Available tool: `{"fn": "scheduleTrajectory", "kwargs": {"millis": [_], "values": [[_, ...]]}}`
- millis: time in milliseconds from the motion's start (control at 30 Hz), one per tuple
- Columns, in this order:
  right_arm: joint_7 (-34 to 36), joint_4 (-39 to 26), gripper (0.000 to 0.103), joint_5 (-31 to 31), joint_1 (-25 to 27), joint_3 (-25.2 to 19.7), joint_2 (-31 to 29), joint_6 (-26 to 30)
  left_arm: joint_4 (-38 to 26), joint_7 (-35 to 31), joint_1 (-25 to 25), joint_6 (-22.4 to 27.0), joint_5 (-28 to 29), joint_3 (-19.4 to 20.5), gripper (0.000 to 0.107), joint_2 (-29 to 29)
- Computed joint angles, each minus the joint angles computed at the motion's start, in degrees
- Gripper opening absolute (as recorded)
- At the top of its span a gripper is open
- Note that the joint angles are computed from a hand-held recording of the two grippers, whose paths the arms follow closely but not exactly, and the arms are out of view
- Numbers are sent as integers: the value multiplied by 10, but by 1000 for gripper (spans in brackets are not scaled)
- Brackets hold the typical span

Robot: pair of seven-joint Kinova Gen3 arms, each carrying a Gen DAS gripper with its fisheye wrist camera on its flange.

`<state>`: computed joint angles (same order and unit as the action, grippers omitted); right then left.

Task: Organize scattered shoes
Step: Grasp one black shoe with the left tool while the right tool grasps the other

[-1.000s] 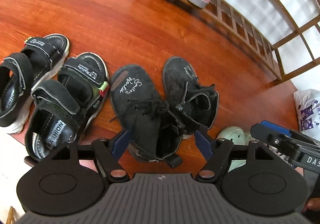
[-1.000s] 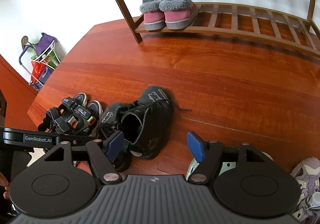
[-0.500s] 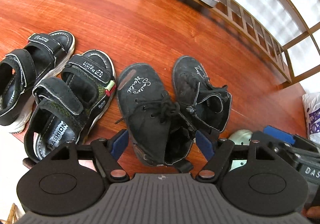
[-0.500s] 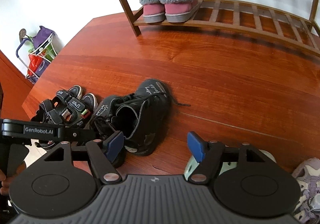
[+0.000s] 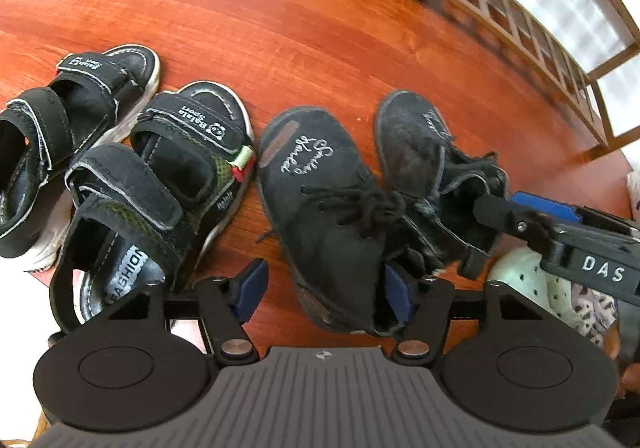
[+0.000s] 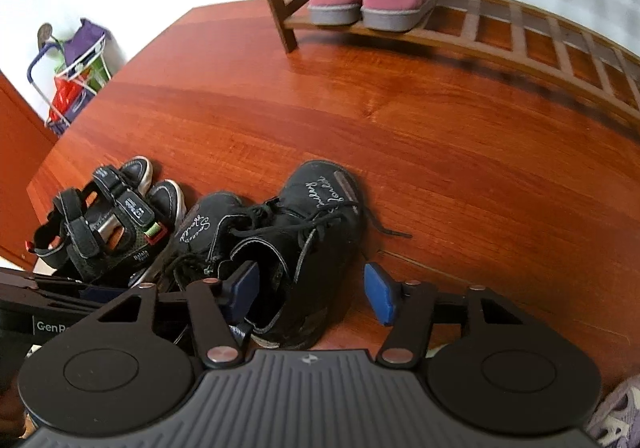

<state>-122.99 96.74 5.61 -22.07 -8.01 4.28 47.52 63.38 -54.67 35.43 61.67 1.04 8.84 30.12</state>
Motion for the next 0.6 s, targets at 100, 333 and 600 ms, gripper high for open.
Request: {"fn": "scheduleTrajectory", "kwargs": {"millis": [100, 333, 600], "values": [[2, -8, 57, -3, 0, 1, 16, 3, 0, -8, -3, -8, 5, 4, 54, 4], [36, 5, 29, -62, 23, 9, 24, -14, 26, 2, -6, -42, 15, 1, 45, -6], [58, 22, 20, -79, 30, 9, 4, -34, 51, 17, 5, -97, -21, -5, 29, -27]]}}
